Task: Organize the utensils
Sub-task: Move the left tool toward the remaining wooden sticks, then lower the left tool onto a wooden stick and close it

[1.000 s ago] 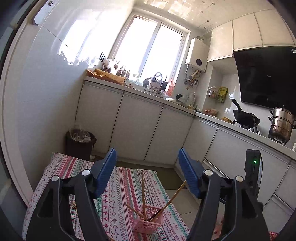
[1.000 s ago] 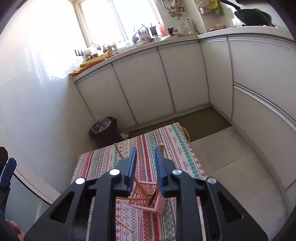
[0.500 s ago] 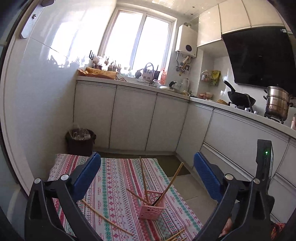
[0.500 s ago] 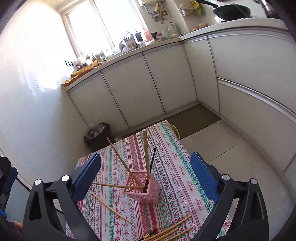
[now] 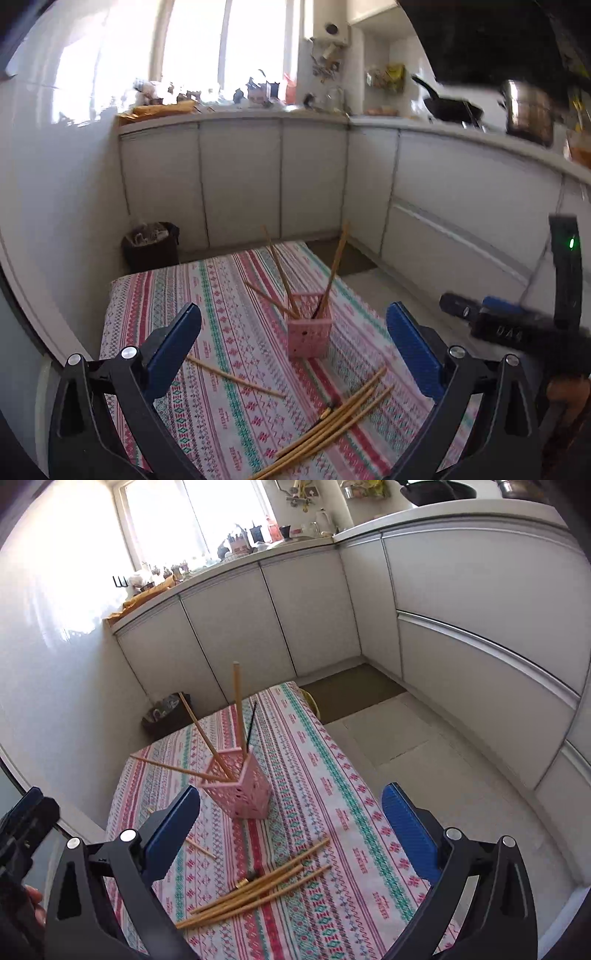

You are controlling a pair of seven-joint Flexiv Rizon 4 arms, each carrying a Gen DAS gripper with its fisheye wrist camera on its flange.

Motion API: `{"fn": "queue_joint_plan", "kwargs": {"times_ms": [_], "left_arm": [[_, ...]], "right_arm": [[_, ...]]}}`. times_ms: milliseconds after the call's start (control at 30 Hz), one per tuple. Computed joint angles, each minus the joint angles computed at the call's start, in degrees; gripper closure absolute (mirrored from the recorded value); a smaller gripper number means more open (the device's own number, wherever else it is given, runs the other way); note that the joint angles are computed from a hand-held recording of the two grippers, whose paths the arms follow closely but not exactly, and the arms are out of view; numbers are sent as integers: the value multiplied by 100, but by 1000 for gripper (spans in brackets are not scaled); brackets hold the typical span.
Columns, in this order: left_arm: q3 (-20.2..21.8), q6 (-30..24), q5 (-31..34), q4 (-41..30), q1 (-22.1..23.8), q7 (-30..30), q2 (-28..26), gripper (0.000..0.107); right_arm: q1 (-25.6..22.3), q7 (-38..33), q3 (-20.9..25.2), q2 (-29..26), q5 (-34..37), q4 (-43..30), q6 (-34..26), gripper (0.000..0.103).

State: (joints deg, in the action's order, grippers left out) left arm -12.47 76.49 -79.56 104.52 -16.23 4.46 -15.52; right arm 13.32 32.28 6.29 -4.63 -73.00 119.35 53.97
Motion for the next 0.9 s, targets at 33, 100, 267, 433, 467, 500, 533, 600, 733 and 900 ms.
{"fn": "queue_joint_plan", "kwargs": {"times_ms": [33, 100, 267, 433, 467, 500, 533, 600, 733, 900], "left_arm": [[170, 18, 816, 85, -38, -343, -88, 11], [450, -202, 2251, 206, -15, -857, -207, 11], [932, -268, 4237, 145, -101, -1573, -553, 11], [1294, -935, 5696, -343, -264, -2404, -894, 18], [1319, -1087, 5961, -412, -304, -2497, -921, 19], [1346, -1191, 6241, -507, -346, -2573, -984, 23], [1361, -1283, 6497, -591, -385, -2645, -1035, 25], [1323, -1491, 6892, -766, -418, -2755, -1126, 27], [967, -2168, 7111, -1233, -353, -3049, -1314, 29], [681, -3496, 7458, -2504, -518, -3604, -2004, 47]], "right_arm": [[25, -96, 56, 41, 143, 109, -85, 7], [74, -249, 149, 103, 422, 328, -235, 7], [-41, -388, 104, 82, 1129, 728, 409, 7], [-190, -22, -8, 97, 1243, 918, 899, 7], [-235, 4, -37, 69, 1286, 946, 1104, 7], [-286, 31, -72, 43, 1324, 988, 1335, 7], [-324, 122, -105, 38, 1319, 1026, 1506, 7], [-433, 578, -203, 89, 1080, 1155, 1833, 7], [-708, 1406, -295, 227, 628, 1393, 2219, 7], [-975, 1745, -311, 249, 568, 1589, 2628, 7]]}}
